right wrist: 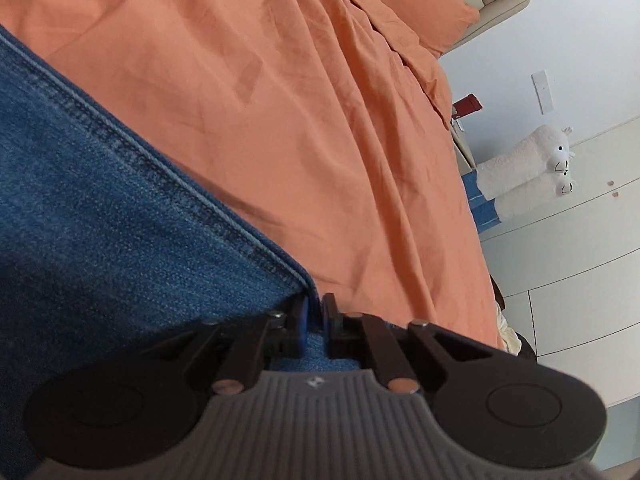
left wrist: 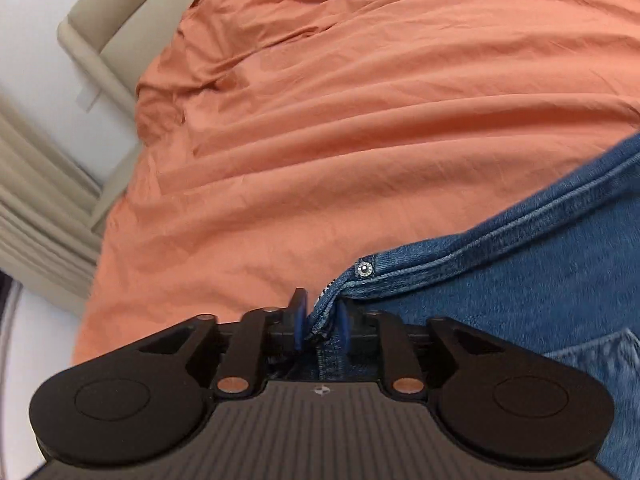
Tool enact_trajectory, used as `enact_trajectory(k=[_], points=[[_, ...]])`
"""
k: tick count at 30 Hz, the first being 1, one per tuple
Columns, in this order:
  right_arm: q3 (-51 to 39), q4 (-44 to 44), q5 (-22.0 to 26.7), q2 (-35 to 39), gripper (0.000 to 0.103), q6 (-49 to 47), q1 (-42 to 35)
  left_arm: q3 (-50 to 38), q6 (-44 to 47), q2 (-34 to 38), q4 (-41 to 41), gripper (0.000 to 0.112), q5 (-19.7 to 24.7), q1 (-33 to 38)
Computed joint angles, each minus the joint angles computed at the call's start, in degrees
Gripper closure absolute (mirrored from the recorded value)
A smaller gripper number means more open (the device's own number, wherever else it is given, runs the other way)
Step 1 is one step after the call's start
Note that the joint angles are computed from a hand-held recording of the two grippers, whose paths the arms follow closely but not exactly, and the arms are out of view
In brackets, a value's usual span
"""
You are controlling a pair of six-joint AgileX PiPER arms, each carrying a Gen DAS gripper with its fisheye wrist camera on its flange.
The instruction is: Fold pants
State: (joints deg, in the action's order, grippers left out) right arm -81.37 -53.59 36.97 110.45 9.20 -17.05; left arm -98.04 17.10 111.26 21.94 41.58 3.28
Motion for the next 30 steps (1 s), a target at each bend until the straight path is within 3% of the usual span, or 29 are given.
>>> enact_trajectory(k=[1, 3, 4, 6, 9, 12, 14, 16, 19, 24, 26, 30], points=[[1.89, -0.49, -0.18, -2.17, 0.060, 0.92, 0.41, -0.91, 1.54, -0.42, -1.77, 0.071, 1.02, 0.38], [3.06, 0.48, -0.43, -5.44, 0.049, 0.73, 0.82, -2.58, 2.32, -1.66, -4.81, 0.034, 2.61, 1.41], [3.23, 2.83, -0.11, -7.18, 0.049, -1.05, 0.91, -3.28, 4.24, -2.61, -8.74, 0.018, 2.80, 2.63], [3.00, 8.61, 1.93, -10.37, 0.049, -3.79, 1.67, -5.59, 6.60, -4.26, -14.55, 0.020, 5.42, 4.70], [2.27, 23.36, 5.89, -16.03, 0.046, -9.07, 3.14, -6.43, 10.17, -8.09, -21.93, 0.021, 9.26, 8.41], [3.32, 37.80, 10.40, -22.14, 0.045, -11.15, 6.14, -6.53, 13.11, -11.56, -30.49, 0.029, 15.46, 14.40], [5.15, 45.73, 12.44, -25.92, 0.045, -10.42, 9.45, -5.85, 12.66, -13.46, -35.13, 0.037, 19.37, 19.17], [8.10, 49.80, 12.75, -29.04, 0.045, -6.47, 14.89, -4.77, 12.97, -14.42, -41.62, 0.038, 23.36, 25.13], [13.06, 53.72, 10.14, -32.26, 0.045, 2.86, 25.08, -0.73, 12.97, -15.12, -51.38, 0.038, 26.48, 34.59], [19.35, 49.30, 0.07, -31.29, 0.047, 24.31, 40.91, 7.52, 10.92, -11.33, -65.93, 0.037, 27.72, 45.09], [21.08, 48.82, -3.97, -29.48, 0.047, 28.81, 42.40, 9.71, 9.07, -8.62, -70.03, 0.037, 27.23, 46.47], [22.50, 45.03, -6.68, -27.57, 0.049, 37.30, 45.09, 12.44, 7.20, -3.83, -77.42, 0.039, 23.89, 46.86]])
